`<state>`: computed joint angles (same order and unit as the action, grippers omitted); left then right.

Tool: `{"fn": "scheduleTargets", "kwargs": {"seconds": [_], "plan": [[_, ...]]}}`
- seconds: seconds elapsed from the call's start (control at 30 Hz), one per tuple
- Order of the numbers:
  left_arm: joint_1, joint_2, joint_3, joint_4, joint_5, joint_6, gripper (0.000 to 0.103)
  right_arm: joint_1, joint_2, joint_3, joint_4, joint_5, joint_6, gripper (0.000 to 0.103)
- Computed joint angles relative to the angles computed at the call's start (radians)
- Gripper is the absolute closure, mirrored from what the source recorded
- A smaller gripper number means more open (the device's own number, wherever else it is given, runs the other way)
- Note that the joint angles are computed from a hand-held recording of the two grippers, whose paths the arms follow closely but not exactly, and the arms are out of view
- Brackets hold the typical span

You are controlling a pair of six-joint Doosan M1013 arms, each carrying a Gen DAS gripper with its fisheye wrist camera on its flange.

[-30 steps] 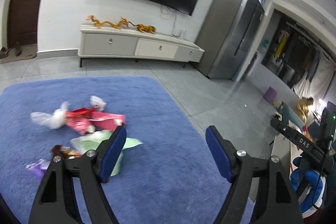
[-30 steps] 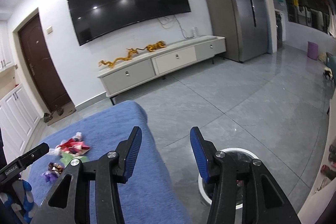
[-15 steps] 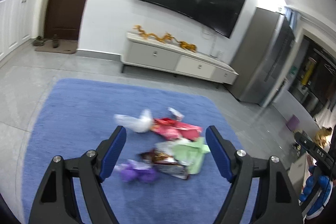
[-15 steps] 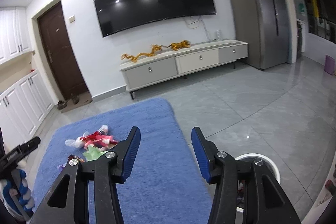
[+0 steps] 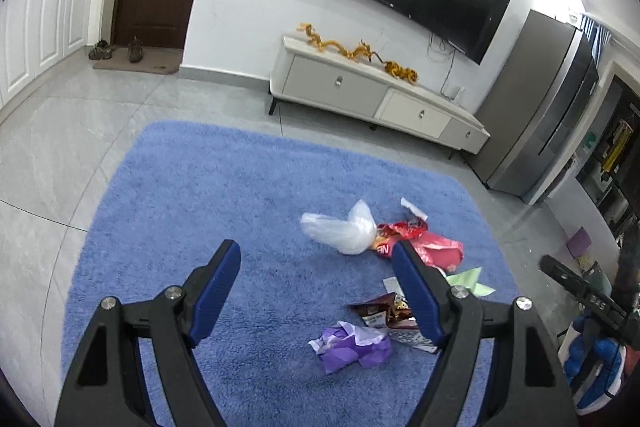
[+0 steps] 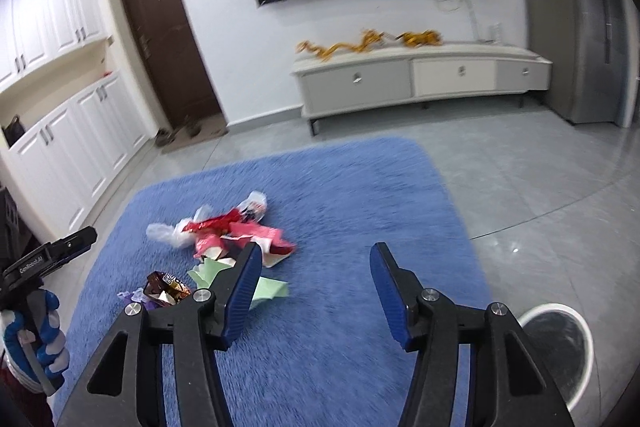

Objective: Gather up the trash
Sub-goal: 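Return both open grippers to the remaining wrappers on the rug, then grasp the brown snack wrapper with the left gripper while the right gripper grasps the pink wrapper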

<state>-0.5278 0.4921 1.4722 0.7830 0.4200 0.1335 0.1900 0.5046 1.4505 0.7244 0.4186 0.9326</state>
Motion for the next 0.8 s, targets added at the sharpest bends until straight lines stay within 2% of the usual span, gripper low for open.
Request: {"fn": "scheduleTargets", "kwargs": {"seconds": [0.2,0.3,0.43,0.7,0.8], "plan": [[0.006,0.036,-0.043,-0.225,-0.032,0.265,0.026,0.003,0.081,-0.096,0.049,0.125,-0.053,0.048],[0.008,0.054,-0.069,-0.39,-0.043,0.46,0.026,-0.002,0.11,-0.129,0.09,0.181,-0.075,0.047],[0.005,0.086,-0.115,-0.563,-0.005,0.683,0.026,-0.004,0.143,-0.17,0.109,0.242,-0.08,0.046],[0.002,0.133,-0.179,-0.693,0.073,0.844,0.027,0.005,0.193,-0.235,0.073,0.305,-0.049,0.046],[0.001,0.14,-0.191,-0.721,0.09,0.879,0.035,0.004,0.212,-0.261,0.073,0.34,-0.041,0.046]]}}
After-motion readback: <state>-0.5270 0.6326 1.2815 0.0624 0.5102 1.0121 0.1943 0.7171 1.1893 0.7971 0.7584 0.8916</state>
